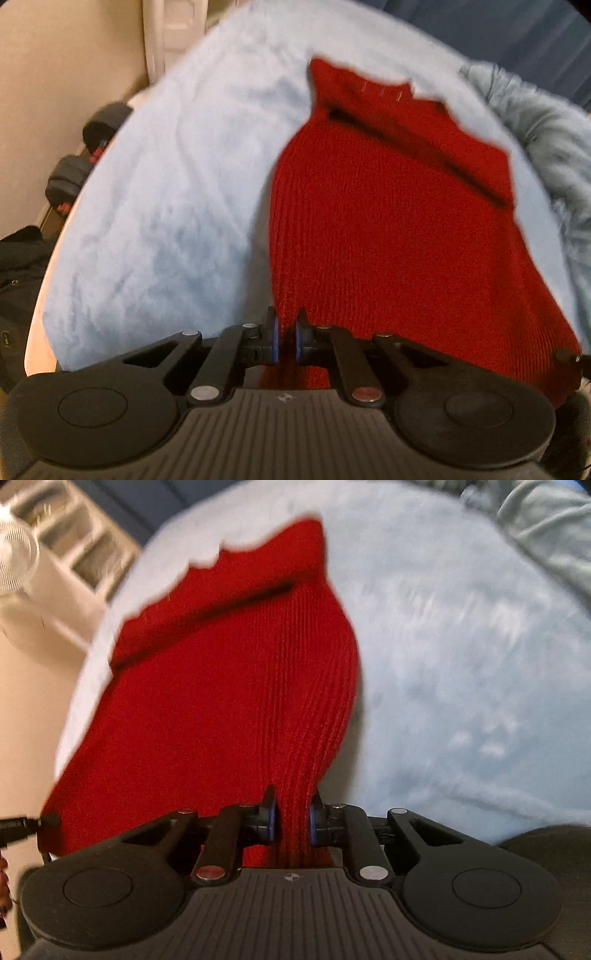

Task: Fold small clothes
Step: 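Grasp the cardigan hem with both grippers and lift it toward the collar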

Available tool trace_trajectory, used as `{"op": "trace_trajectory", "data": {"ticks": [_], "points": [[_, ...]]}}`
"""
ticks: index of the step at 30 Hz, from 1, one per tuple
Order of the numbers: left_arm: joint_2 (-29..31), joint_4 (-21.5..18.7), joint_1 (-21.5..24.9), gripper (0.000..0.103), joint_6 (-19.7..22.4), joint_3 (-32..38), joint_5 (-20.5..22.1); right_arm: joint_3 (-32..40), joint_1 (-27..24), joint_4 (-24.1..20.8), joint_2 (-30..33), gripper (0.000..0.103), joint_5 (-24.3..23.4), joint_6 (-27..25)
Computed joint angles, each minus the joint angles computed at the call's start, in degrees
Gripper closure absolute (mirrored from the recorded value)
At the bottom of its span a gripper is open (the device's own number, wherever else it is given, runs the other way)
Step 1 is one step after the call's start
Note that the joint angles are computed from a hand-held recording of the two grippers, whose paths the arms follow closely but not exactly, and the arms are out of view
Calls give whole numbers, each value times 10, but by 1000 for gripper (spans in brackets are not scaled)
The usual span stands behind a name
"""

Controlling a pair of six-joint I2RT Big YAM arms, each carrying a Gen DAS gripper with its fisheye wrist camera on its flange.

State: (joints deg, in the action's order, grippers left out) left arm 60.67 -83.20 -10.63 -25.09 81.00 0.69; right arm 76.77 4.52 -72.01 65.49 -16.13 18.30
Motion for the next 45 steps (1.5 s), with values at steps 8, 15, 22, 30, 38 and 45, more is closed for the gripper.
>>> {"op": "trace_trajectory", "data": {"ticks": [8,15,22,30,38,45], "points": [[-49,-14,-46,96,-49,12,-22,-10,-46,15,-68,87,-39,7],[-131,-87,-76,96,-87,8,-16,-34,-79,-54,-154,88,-92,16],[-126,-113,-44,96,-97,15,13,-12,-117,-128,-156,87,-127,36],[94,-20,52,96,5,204,40,188,-83,-22,61,88,-128,50],[426,-10,70,54,-68,489,-117,408,-63,14,351,48,-35,232],[384,83,76,22,-25,344,-71,219,-61,178,275,45,4,183]]}}
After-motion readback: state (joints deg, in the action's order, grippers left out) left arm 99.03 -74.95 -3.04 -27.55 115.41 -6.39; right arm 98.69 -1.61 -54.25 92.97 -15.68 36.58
